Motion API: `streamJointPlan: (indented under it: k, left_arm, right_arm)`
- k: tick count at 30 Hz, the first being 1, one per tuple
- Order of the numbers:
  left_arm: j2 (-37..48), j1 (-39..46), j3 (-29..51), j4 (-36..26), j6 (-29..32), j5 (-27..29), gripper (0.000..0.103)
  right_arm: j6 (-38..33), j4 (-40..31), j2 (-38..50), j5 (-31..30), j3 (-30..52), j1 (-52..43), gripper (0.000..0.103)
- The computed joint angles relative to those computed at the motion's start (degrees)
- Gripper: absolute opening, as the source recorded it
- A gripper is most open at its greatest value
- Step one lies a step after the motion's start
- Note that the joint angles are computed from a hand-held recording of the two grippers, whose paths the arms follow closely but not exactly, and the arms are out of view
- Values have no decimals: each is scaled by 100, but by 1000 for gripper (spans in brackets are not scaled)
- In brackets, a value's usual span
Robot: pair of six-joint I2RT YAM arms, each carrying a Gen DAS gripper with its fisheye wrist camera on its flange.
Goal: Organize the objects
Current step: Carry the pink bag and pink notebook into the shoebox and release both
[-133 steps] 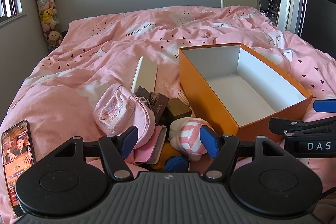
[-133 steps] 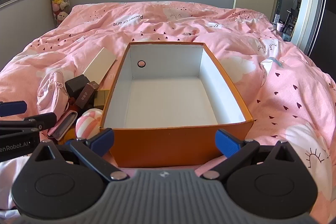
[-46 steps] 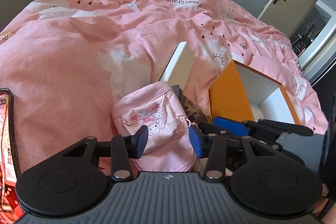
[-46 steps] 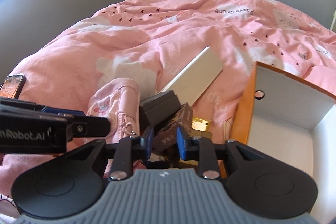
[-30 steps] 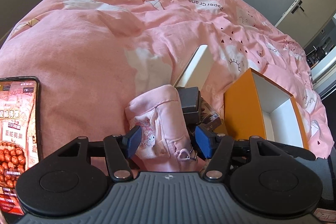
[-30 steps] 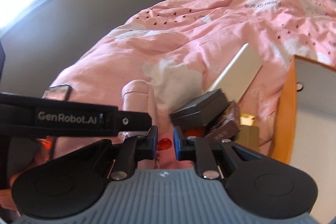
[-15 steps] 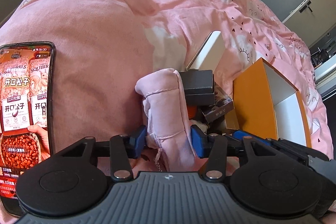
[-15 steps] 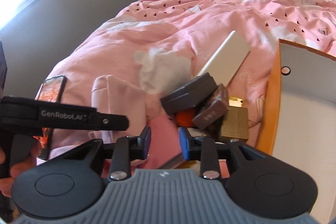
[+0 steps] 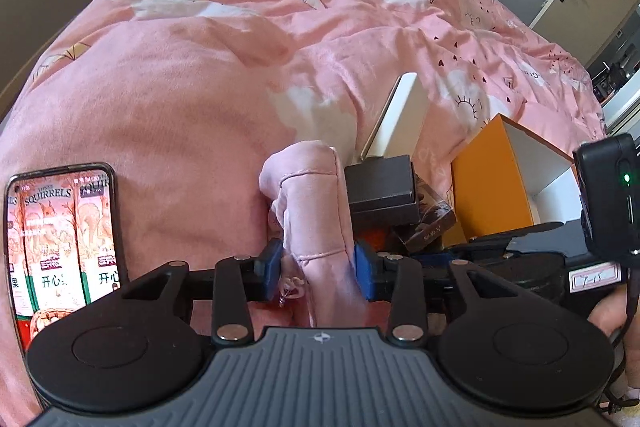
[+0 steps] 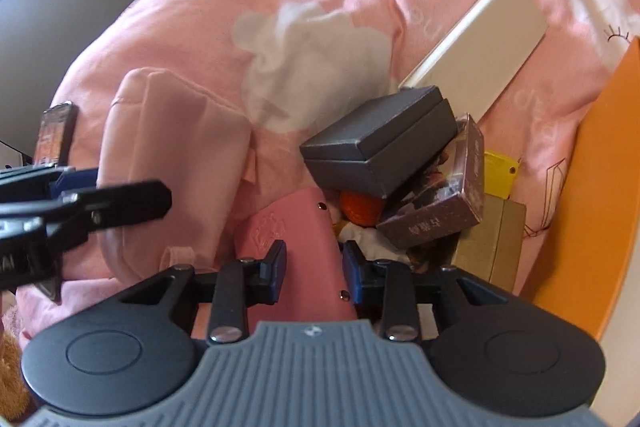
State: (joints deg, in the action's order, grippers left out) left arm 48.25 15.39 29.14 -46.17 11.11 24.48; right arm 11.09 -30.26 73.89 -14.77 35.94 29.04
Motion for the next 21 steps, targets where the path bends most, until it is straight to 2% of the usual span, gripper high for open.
streamJointPlan:
  k: [1,3,5,10,15,21]
  left_arm:
    - [76,7,-36,16,43,11,43]
    - [158,12,-92,48,93,41,43]
    - [141,7,-116,74,105,49,43]
    - [146,153,-107,11,252,147,43]
    - [80,294,-67,-97,345,247,42]
    - [-270,445,16,-432,579,393,38]
  right_arm:
    - [-4,6,157,-71,48,-36,36]
    - [15,35,478,-266,128,-116,45]
    - [23,196,723,-471,123,-200,46]
    - [95,275,789,-464,138,-130,44]
    - [143,-82,58,-286,48,113,27]
    - [443,-754,-1665,-275,-327,25,19]
